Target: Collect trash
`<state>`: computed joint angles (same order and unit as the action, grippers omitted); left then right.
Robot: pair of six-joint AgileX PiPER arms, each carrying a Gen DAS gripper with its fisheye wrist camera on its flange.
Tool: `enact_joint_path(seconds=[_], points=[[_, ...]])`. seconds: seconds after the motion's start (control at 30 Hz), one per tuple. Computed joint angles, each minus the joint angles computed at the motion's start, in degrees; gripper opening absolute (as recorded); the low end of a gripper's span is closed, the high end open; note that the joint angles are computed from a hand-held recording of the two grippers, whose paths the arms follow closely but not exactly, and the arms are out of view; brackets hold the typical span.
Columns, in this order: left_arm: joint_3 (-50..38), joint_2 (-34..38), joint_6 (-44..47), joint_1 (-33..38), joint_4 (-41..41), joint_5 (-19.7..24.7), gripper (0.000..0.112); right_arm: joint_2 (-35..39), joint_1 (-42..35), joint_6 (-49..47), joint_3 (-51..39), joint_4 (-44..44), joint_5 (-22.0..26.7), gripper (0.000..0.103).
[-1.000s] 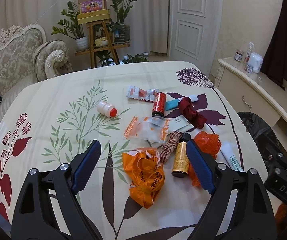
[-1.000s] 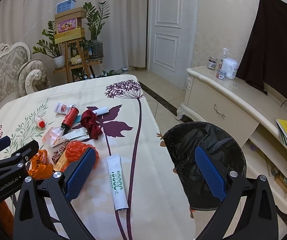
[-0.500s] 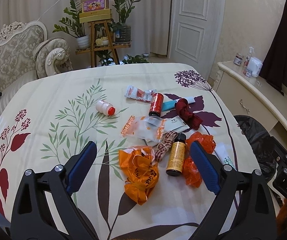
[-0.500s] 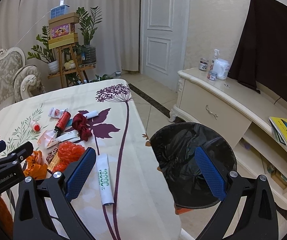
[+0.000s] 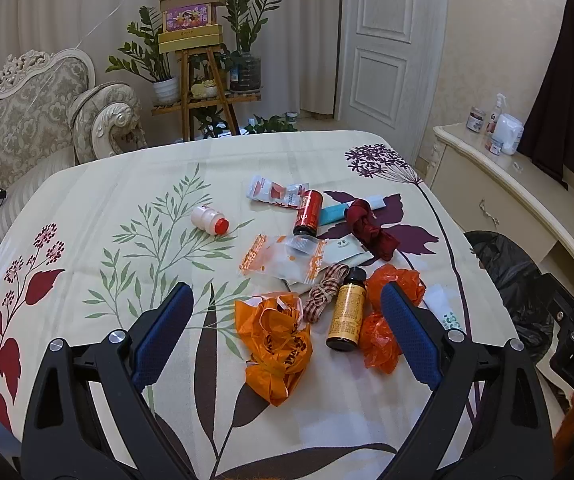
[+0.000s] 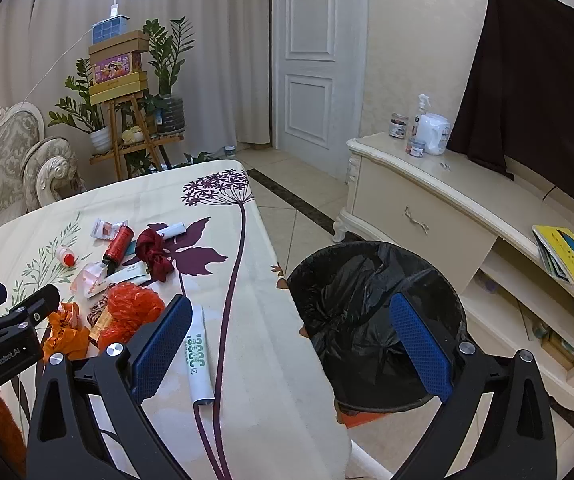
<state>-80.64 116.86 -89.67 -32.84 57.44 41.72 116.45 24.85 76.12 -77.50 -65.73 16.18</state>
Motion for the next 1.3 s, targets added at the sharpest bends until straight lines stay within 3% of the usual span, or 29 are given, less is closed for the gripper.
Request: enact_joint_path(seconds=[1.3], points=[[-1.01, 0.09, 0.32, -0.76, -0.26, 0.76, 0.097, -0.13, -0.66, 2.48, 0.98, -2.17, -0.64, 0.097]])
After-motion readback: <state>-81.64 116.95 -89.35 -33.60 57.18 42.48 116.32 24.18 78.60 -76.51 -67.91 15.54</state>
